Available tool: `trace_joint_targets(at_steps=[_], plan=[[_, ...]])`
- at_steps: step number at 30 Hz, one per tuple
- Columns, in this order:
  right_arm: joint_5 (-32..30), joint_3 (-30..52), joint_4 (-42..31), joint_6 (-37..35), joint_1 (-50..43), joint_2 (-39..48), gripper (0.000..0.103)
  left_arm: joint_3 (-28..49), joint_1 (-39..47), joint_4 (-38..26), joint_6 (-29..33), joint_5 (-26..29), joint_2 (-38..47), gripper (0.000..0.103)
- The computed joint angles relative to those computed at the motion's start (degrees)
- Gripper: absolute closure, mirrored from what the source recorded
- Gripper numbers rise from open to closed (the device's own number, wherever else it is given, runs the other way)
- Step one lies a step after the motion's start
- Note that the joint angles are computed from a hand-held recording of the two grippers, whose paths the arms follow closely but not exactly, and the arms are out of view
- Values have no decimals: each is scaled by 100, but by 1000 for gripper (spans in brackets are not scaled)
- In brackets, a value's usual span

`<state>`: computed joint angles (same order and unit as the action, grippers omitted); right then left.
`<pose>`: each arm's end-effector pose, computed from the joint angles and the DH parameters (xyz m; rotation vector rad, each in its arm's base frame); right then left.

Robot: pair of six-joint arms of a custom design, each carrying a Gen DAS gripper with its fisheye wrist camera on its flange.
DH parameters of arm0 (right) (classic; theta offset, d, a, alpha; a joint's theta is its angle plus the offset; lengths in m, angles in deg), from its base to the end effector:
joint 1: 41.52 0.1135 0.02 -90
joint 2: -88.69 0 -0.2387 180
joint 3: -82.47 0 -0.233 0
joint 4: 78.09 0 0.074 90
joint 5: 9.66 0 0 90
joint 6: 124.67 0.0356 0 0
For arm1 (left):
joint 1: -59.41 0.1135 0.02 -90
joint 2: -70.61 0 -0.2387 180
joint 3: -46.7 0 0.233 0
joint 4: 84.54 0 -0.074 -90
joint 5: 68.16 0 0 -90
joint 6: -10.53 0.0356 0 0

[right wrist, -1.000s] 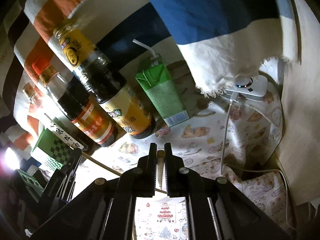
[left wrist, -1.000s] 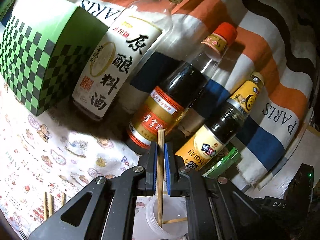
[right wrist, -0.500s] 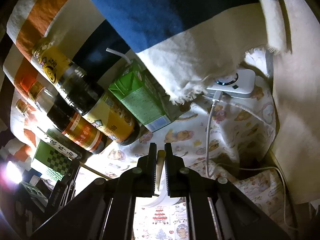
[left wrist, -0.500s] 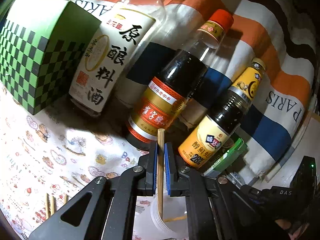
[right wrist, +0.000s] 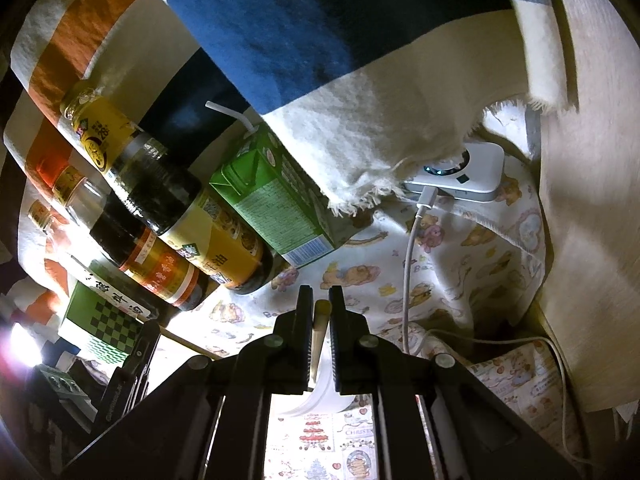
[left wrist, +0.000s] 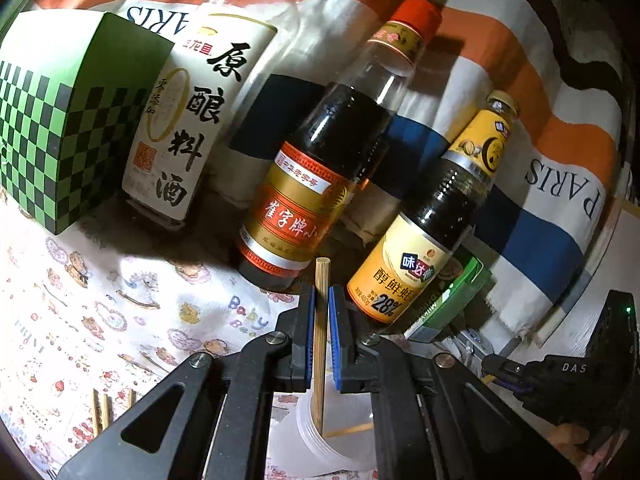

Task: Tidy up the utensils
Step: 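Carry the chopstick over the clear plastic cup and lower it in, then open the right gripper to release the chopstick into the cup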

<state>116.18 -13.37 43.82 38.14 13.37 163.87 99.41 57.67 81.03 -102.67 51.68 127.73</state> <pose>0.1645 0.1978 0.3029 0.6183 2.1802 0.4322 0.2213 -0.0244 0.2622 0.0021 1.9317 -0.7868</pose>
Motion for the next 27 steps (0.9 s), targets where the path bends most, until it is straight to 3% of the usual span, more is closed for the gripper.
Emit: trace_joint_targets(at_steps=[11, 16, 18, 19, 24, 27], plan=[[-34, -9, -79, 153, -57, 15, 95, 6, -195, -73, 113, -229, -70, 95], [10, 113, -286, 253, -42, 90, 93, 43, -229, -212, 339, -304, -207, 72], [31, 162, -341, 185, -14, 101, 85, 68, -189, -281, 399, -243, -311, 65], [39, 182, -351, 119, 5, 96, 75, 80, -156, -320, 420, -227, -393, 61], [468, 356, -693, 289, 218, 84, 71, 281, -41, -686, 734, -337, -828, 47], [709, 501, -977, 428, 343, 86, 55, 466, -51, -993, 1007, -638, -1130, 38]])
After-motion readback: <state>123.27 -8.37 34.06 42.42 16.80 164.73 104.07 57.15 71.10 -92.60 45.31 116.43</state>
